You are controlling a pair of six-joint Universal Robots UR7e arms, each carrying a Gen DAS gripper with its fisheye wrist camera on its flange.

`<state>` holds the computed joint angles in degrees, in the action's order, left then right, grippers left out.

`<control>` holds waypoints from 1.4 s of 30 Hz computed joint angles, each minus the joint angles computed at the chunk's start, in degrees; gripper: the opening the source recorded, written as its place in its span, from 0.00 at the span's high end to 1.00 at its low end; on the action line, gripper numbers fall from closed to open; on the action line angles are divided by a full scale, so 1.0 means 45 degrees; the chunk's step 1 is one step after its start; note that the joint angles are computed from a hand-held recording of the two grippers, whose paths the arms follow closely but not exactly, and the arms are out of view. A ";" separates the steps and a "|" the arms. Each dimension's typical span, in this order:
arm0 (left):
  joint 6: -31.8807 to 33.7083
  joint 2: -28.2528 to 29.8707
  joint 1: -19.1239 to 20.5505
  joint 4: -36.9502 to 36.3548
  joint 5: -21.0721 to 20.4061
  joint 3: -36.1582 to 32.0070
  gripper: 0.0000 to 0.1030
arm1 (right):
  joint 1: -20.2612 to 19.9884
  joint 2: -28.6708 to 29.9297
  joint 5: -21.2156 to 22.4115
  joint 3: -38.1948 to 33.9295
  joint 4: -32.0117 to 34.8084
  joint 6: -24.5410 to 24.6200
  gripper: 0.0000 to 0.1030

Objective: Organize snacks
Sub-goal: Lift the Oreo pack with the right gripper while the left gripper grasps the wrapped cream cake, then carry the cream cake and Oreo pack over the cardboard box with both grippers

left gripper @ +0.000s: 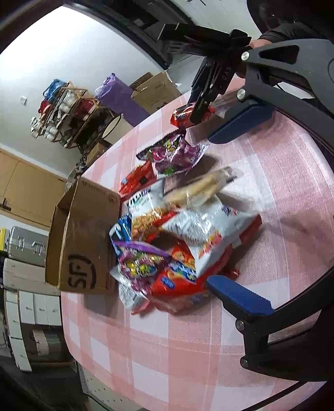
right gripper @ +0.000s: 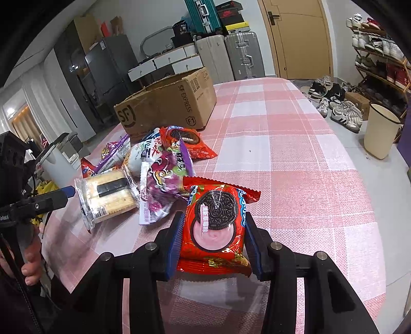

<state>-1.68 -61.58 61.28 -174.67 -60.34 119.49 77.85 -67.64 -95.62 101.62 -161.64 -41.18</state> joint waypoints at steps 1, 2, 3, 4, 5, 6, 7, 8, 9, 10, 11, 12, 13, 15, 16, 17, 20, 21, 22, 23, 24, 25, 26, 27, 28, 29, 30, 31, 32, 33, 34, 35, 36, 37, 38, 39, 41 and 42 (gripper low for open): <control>0.0124 0.0048 -0.0086 0.0024 -0.0023 -0.0054 0.01 | -0.0004 -0.0017 0.0019 0.0016 -0.0024 -0.0002 0.57; 0.0260 0.0086 -0.0155 0.0053 -0.0039 -0.0102 0.01 | -0.0003 -0.0030 0.0022 0.0027 -0.0046 0.0003 0.57; 0.0418 0.0120 -0.0242 0.0067 -0.0015 -0.0141 0.01 | -0.0014 -0.0048 0.0033 0.0038 -0.0048 0.0006 0.57; 0.0695 0.0246 -0.0401 0.0026 0.0069 -0.0254 0.01 | -0.0024 -0.0051 0.0030 0.0044 -0.0064 0.0008 0.57; 0.0932 0.0360 -0.0488 0.0053 0.0100 -0.0379 0.01 | -0.0038 -0.0064 0.0027 0.0053 -0.0087 0.0009 0.57; 0.1199 0.0499 -0.0626 0.0222 0.0232 -0.0552 0.01 | -0.0057 -0.0081 0.0049 0.0068 -0.0110 0.0030 0.57; 0.1469 0.0615 -0.0773 0.0399 0.0477 -0.0659 0.01 | -0.0081 -0.0105 0.0090 0.0086 -0.0122 0.0056 0.57; 0.1778 0.0888 -0.0991 0.0770 0.1088 -0.0880 0.01 | -0.0098 -0.0121 0.0122 0.0101 -0.0147 0.0068 0.57; 0.1976 0.1111 -0.1153 0.0870 0.1524 -0.0978 0.01 | -0.0116 -0.0142 0.0147 0.0110 -0.0158 0.0077 0.57; 0.2576 0.1491 -0.1381 0.0822 0.2232 -0.1110 0.01 | -0.0132 -0.0157 0.0160 0.0114 -0.0164 0.0084 0.57; 0.3016 0.1785 -0.1530 0.0771 0.2746 -0.1197 0.01 | -0.0146 -0.0176 0.0180 0.0137 -0.0208 0.0072 0.57; 0.3263 0.1978 -0.1616 0.0730 0.3100 -0.1225 0.01 | -0.0174 -0.0206 0.0225 0.0159 -0.0219 0.0060 0.57; 0.3645 0.2314 -0.1731 0.0751 0.3706 -0.1353 0.01 | -0.0211 -0.0240 0.0283 0.0172 -0.0205 0.0066 0.57; 0.4110 0.2896 -0.1849 0.0927 0.4678 -0.1650 0.02 | -0.0276 -0.0320 0.0346 0.0232 -0.0226 0.0043 0.57; 0.4140 0.3142 -0.1873 0.1158 0.5151 -0.1838 0.03 | -0.0303 -0.0353 0.0387 0.0255 -0.0229 0.0038 0.57; 0.4159 0.3262 -0.1865 0.1238 0.5332 -0.1899 0.06 | -0.0328 -0.0386 0.0426 0.0280 -0.0240 0.0027 0.57; 0.3936 0.3539 -0.1775 0.2043 0.5810 -0.2252 0.11 | -0.0413 -0.0473 0.0547 0.0309 -0.0214 0.0018 0.57; 0.3993 0.3582 -0.1708 0.2062 0.5791 -0.2301 0.11 | -0.0442 -0.0508 0.0578 0.0329 -0.0203 0.0027 0.57; 0.3969 0.3633 -0.1683 0.2228 0.5932 -0.2356 0.12 | -0.0477 -0.0531 0.0597 0.0341 -0.0199 0.0044 0.57; 0.3949 0.3639 -0.1662 0.2422 0.5931 -0.2411 0.12 | -0.0514 -0.0544 0.0622 0.0349 -0.0190 0.0049 0.57; 0.3924 0.3633 -0.1608 0.2641 0.5860 -0.2468 0.15 | -0.0534 -0.0545 0.0629 0.0347 -0.0178 0.0063 0.57; 0.3856 0.3614 -0.1564 0.2873 0.5864 -0.2516 0.16 | -0.0553 -0.0552 0.0645 0.0354 -0.0173 0.0068 0.57; 0.3864 0.3637 -0.1554 0.2966 0.5934 -0.2548 0.18 | -0.0578 -0.0569 0.0685 0.0367 -0.0170 0.0078 0.57; 0.3951 0.3696 -0.1529 0.2966 0.6069 -0.2587 0.19 | -0.0598 -0.0571 0.0713 0.0373 -0.0177 0.0089 0.57; 0.3890 0.3710 -0.1482 0.3097 0.6133 -0.2648 0.21 | -0.0607 -0.0574 0.0727 0.0375 -0.0180 0.0104 0.57; 0.3891 0.3740 -0.1434 0.3227 0.6133 -0.2746 0.26 | -0.0620 -0.0588 0.0742 0.0392 -0.0197 0.0123 0.57; 0.3848 0.3670 -0.1405 0.3428 0.6115 -0.2793 0.29 | -0.0626 -0.0606 0.0765 0.0414 -0.0197 0.0138 0.57; 0.3881 0.3670 -0.1367 0.3504 0.6134 -0.2821 0.36 | -0.0632 -0.0620 0.0788 0.0430 -0.0194 0.0138 0.57; 0.3950 0.3680 -0.1361 0.3538 0.6184 -0.2841 0.40 | -0.0635 -0.0619 0.0791 0.0434 -0.0206 0.0127 0.57; 0.4114 0.3664 -0.1325 0.3475 0.6163 -0.2821 0.41 | -0.0643 -0.0625 0.0808 0.0438 -0.0210 0.0124 0.57; 0.4126 0.3608 -0.1334 0.3523 0.6129 -0.2782 0.42 | -0.0650 -0.0631 0.0830 0.0440 -0.0214 0.0133 0.57; 0.4117 0.3536 -0.1333 0.3585 0.6053 -0.2754 0.44 | -0.0650 -0.0629 0.0834 0.0441 -0.0236 0.0139 0.57; 0.4128 0.3397 -0.1258 0.3632 0.5761 -0.2760 0.47 | -0.0648 -0.0631 0.0839 0.0450 -0.0266 0.0145 0.57; 0.4021 0.3256 -0.1210 0.3730 0.5523 -0.2755 0.48 | -0.0645 -0.0635 0.0845 0.0460 -0.0278 0.0150 0.57; 0.3836 0.3082 -0.1111 0.3913 0.5192 -0.2809 0.49 | -0.0639 -0.0642 0.0844 0.0478 -0.0298 0.0150 0.57; 0.3699 0.2947 -0.1060 0.4029 0.4919 -0.2812 0.49 | -0.0640 -0.0632 0.0846 0.0482 -0.0324 0.0148 0.57; 0.3372 0.2651 -0.0826 0.4296 0.4277 -0.2948 0.49 | -0.0633 -0.0638 0.0841 0.0498 -0.0321 0.0166 0.57; 0.3270 0.2535 -0.0731 0.4323 0.3966 -0.2982 0.49 | -0.0642 -0.0640 0.0850 0.0499 -0.0321 0.0164 0.57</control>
<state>13.04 -50.17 57.99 -155.21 -42.49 106.07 74.96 -70.52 -91.79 103.87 -163.08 -40.44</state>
